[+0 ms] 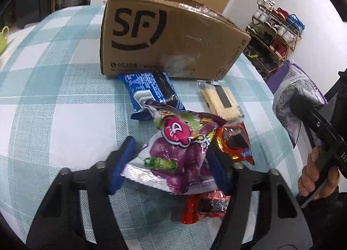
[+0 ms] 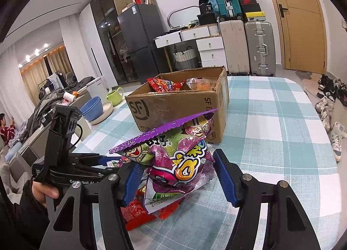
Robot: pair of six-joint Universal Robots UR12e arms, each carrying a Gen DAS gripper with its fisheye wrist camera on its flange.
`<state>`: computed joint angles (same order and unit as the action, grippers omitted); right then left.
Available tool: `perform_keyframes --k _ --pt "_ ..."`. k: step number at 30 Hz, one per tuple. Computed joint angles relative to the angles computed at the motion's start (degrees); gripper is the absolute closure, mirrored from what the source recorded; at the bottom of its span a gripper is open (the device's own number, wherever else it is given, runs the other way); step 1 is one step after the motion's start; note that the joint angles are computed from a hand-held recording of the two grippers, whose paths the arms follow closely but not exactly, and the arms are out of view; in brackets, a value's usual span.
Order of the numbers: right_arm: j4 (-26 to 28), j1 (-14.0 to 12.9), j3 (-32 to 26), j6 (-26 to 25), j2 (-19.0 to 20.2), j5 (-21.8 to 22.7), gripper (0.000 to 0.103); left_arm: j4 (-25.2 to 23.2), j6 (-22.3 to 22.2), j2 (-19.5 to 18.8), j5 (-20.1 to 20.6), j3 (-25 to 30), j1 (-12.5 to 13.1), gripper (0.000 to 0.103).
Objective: Organize snacks
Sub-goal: 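Lift and carry both candy bags over the box with both grippers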
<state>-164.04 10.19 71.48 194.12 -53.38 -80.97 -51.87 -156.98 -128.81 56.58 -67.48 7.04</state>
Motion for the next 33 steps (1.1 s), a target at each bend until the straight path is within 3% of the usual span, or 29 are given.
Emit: perform_keyframes --k 8,16,33 --pt "0.09 0.20 -0.11 -0.24 0.16 -0.55 0.039 2.47 1.59 0.80 -1.33 -1.58 0.23 0.058" --pt "-0.36 0.27 0.07 -0.05 0.11 -0.60 0.039 4.84 1.06 1.56 -3.77 -2.52 1.27 0.060" --pt "0.52 -0.29 -1.20 0.26 0.36 0.93 0.039 11.90 -2.40 3.25 -4.99 -3.73 2.74 0.060"
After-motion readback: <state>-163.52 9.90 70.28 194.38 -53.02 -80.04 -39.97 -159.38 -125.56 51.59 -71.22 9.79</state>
